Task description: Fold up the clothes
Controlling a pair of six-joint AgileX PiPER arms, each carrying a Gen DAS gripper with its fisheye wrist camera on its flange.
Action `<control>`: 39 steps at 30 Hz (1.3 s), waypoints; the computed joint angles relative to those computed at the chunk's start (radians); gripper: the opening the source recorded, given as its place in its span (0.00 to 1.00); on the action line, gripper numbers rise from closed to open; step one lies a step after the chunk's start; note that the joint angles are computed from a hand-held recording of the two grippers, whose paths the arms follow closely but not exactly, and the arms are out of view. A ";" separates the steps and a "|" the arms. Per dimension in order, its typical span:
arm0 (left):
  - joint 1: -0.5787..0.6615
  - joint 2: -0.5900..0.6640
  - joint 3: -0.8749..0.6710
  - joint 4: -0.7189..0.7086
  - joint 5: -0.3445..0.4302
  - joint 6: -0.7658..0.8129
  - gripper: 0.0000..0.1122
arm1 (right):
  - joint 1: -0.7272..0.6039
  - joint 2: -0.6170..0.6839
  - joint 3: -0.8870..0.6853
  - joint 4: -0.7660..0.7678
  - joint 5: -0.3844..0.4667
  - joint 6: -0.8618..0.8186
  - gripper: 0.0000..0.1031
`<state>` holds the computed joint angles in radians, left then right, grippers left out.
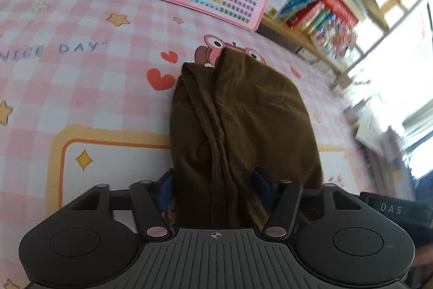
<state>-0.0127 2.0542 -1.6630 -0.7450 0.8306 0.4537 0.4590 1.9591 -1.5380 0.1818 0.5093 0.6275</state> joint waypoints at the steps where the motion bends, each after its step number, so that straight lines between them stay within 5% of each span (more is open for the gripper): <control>1: -0.009 -0.014 0.012 0.010 -0.016 0.001 0.42 | 0.011 0.000 -0.006 -0.035 0.004 0.013 0.42; 5: -0.052 -0.098 0.086 0.055 -0.098 0.024 0.26 | 0.092 -0.010 -0.036 -0.308 0.033 0.113 0.27; 10: -0.100 -0.216 0.198 0.100 -0.170 0.064 0.25 | 0.195 -0.061 -0.020 -0.613 0.088 0.174 0.24; 14: -0.059 -0.185 0.180 0.066 -0.070 0.044 0.28 | 0.137 -0.101 0.039 -0.391 0.077 0.050 0.25; 17: -0.037 -0.164 0.167 0.043 -0.035 0.039 0.35 | 0.085 -0.113 0.086 -0.240 0.053 0.017 0.38; 19: -0.017 -0.142 0.149 0.020 -0.002 0.028 0.39 | 0.073 -0.120 0.104 -0.229 0.049 0.055 0.56; 26: 0.010 -0.095 0.145 -0.054 0.030 0.004 0.44 | 0.003 -0.124 0.180 0.056 -0.016 -0.077 0.65; 28: 0.010 -0.093 0.153 -0.074 0.022 0.006 0.44 | 0.004 -0.117 0.171 0.070 -0.015 -0.101 0.63; 32: -0.010 -0.105 0.159 -0.051 0.001 0.002 0.30 | -0.001 -0.096 0.150 0.174 -0.011 -0.215 0.34; 39: -0.058 -0.232 0.262 -0.060 -0.131 0.111 0.24 | 0.116 -0.167 0.173 -0.270 -0.082 0.058 0.26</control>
<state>-0.0703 1.8225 -1.4006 -0.8049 0.6996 0.5648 0.5750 1.7926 -1.3652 -0.0887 0.4273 0.6854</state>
